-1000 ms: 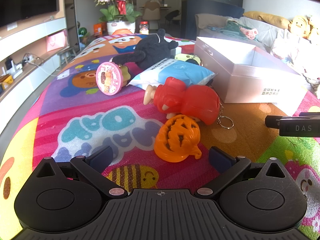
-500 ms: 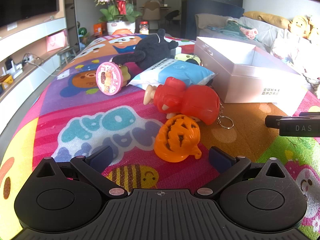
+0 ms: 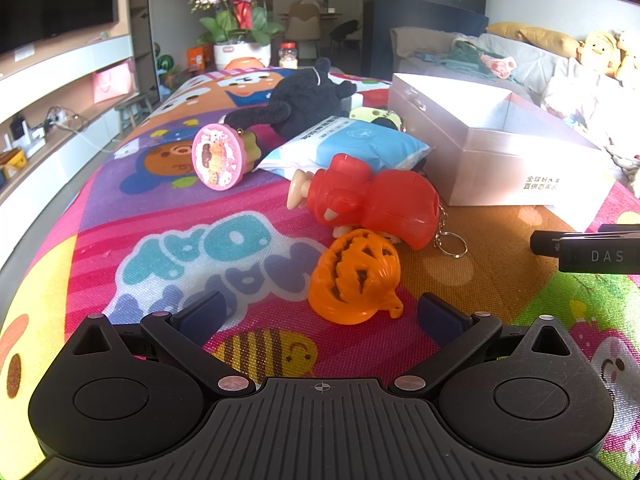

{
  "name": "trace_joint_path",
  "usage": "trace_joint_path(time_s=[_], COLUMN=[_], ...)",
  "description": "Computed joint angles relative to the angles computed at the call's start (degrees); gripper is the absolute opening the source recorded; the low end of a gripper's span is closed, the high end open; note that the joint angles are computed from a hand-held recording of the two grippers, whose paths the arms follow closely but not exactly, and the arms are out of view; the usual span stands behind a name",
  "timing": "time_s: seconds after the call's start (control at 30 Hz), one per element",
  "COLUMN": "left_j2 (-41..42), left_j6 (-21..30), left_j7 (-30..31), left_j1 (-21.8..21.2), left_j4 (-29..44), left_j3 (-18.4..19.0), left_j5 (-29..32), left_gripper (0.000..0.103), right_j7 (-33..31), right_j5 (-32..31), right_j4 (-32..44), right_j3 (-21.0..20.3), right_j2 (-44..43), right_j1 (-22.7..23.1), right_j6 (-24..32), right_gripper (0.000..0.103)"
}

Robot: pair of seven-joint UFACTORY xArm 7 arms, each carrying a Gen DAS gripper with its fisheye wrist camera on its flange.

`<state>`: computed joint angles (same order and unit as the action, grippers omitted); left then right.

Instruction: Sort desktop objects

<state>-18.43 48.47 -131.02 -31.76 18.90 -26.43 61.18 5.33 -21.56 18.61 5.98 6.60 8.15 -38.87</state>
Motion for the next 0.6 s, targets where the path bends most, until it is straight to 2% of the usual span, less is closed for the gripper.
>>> trace_joint_path(time_s=[0.6], left_j2=[-0.08], left_j6=[-0.53], left_j7=[-0.14], left_j1=[0.32], left_j4=[0.06], left_j3=[0.07], left_j5=[0.43], left_gripper=[0.103], right_j7=[0.42], right_j5=[-0.48], right_j4=[0.1], right_j3=[-0.01], right_j2=[-0.38], right_j1=[-0.15], right_j6=[0.41], right_gripper=[0.103])
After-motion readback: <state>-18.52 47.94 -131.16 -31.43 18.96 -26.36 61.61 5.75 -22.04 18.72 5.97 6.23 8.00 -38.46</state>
